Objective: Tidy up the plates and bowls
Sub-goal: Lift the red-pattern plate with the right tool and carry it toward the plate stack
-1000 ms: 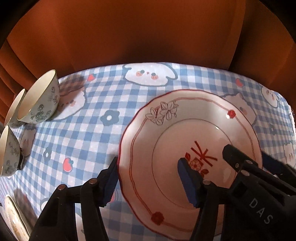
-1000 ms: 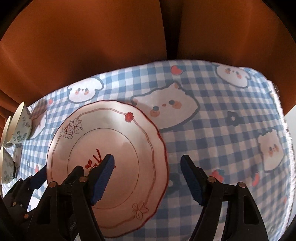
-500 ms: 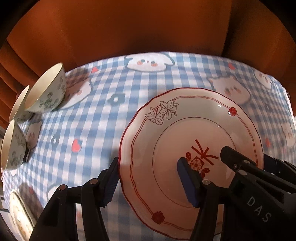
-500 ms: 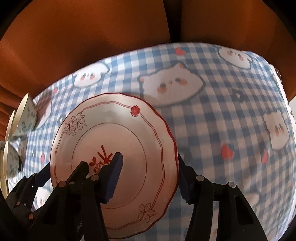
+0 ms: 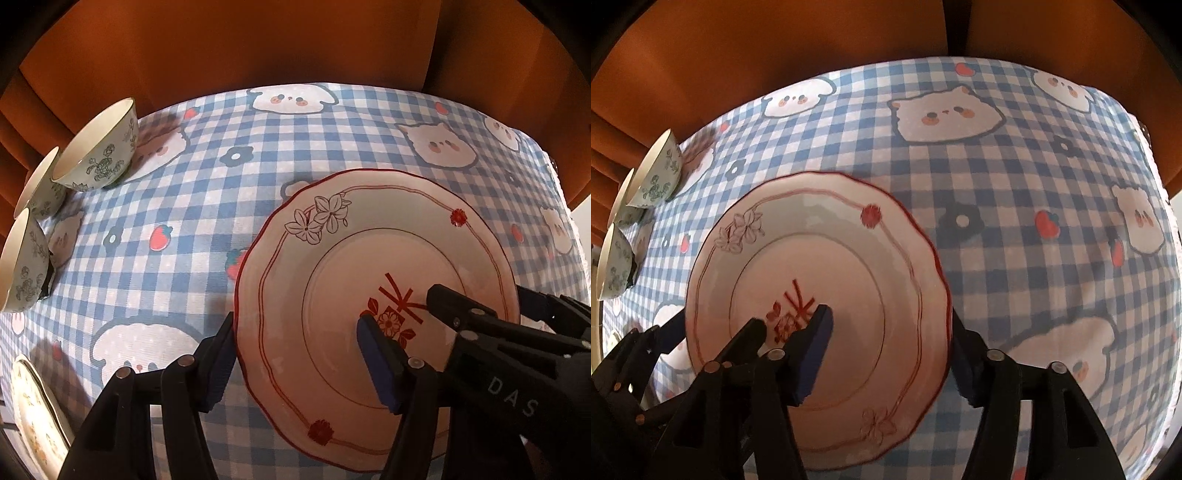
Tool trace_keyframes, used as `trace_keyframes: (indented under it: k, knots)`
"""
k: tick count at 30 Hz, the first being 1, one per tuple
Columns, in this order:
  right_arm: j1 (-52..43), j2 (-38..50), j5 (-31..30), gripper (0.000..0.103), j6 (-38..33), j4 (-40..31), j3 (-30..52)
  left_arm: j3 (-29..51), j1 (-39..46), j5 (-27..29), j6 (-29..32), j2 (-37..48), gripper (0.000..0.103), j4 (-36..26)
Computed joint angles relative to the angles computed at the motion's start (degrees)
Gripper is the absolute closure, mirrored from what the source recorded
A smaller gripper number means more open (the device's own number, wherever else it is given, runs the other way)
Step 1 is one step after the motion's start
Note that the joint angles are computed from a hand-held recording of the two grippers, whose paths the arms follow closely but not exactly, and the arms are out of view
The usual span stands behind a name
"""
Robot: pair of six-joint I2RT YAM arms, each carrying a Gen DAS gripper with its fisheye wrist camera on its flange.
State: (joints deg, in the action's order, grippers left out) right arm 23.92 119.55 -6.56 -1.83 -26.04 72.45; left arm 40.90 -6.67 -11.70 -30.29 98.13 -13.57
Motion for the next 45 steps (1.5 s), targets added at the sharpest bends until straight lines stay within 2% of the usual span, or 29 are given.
trace_keyframes:
  k: [5,8,10,13,18,31,45]
  knots:
    - [0.18,0.86,1.31,0.028,0.17,2.66,-0.07,-0.28,-0.04,-2.18,1.06,1.01,0.026,2.33]
    - [0.30,1.36,1.54,0.028,0.18,3.73,0.13,-0.05,-0.13,-2.81,1.97,1.49,0.026,2.92]
    - [0.14,1.07,2.05,0.029,-0.52,3.38,0.07,-0.01,-0.30,-1.99,3.28,1.31,0.032,3.07]
    - [0.60,-0.04,1.38,0.047,-1.23,2.93,-0.63,0.60,-0.57,-2.53,2.59,1.71,0.033,2.18]
    - [1.05,-0.26,2.31,0.047,-0.14,2.01,-0.13,1.15,-0.19,-1.11,1.49,0.84,0.034,-0.55]
    - [0.61,-10.06,2.65,0.046,-1.03,1.07,-8.54,-3.65,-4.83,-1.77,-4.75,-9.89,0.034,-7.60]
    - [6.56,-25.47,4.96,0.046,3.86,-2.04,-17.83,-11.27,-6.79,-4.02,-6.42,-32.07,0.034,-19.66]
